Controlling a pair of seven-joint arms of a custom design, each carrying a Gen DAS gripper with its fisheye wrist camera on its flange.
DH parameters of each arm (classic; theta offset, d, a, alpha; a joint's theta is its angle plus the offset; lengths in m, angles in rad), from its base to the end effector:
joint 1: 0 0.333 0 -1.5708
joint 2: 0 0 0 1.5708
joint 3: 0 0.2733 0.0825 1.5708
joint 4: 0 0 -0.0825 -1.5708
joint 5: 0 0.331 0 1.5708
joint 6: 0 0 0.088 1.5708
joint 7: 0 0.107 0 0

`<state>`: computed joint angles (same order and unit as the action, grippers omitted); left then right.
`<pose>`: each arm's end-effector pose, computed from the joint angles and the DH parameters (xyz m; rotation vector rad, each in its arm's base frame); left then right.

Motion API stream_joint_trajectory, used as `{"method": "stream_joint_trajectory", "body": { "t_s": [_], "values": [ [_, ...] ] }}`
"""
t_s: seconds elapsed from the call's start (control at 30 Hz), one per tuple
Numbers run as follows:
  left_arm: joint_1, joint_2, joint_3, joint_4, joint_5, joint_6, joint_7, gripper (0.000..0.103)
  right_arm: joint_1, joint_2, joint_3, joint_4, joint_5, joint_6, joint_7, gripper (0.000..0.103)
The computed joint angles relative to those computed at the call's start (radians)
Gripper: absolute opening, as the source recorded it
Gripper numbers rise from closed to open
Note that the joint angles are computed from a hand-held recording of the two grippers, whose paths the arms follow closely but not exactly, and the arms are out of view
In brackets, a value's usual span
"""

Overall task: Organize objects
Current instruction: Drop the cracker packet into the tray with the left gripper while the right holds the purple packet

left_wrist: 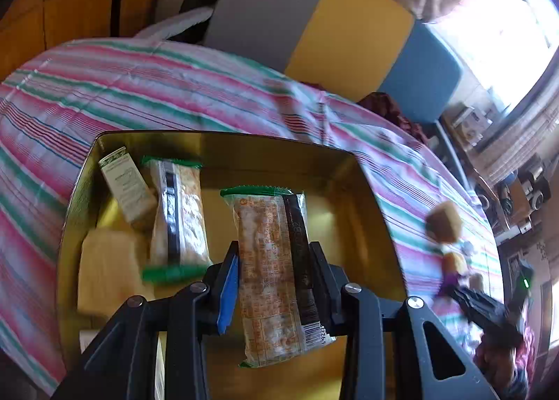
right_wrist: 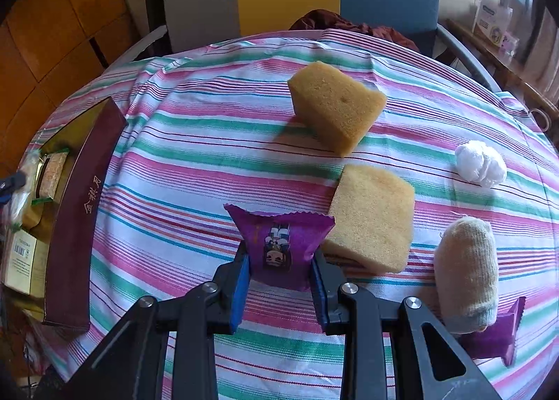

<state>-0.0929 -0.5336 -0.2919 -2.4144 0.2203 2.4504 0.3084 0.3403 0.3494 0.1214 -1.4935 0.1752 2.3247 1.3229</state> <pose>0.3738 -0.1665 0.5354 -2.4937 1.0948 -0.7676 0.5761 0.2772 0.4998 -2.3352 1.2268 -0.2052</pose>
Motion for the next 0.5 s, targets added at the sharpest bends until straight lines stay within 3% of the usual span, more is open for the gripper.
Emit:
{"method": "stream_joint_trajectory", "body": {
  "t_s": [0.13,0.3,0.5],
  "values": [
    [0.035,0.060,0.027,0.010,0.011,0.016,0.003,0.037,0.001,0.003,0.000,0.004,-0.002,-0.002,-0.001,0.031],
    [0.064,0.161,0.044,0.069,0.032,-0.042,0.007,0.037,0.000,0.010,0.000,0.012,-0.002,-0.006,-0.003,0.031],
    [0.047,0.201,0.072,0.094,0.033,-0.045,0.072,0.042,0.002,0.014,0.000,0.016,-0.005,-0.006,-0.007,0.031]
  ]
}}
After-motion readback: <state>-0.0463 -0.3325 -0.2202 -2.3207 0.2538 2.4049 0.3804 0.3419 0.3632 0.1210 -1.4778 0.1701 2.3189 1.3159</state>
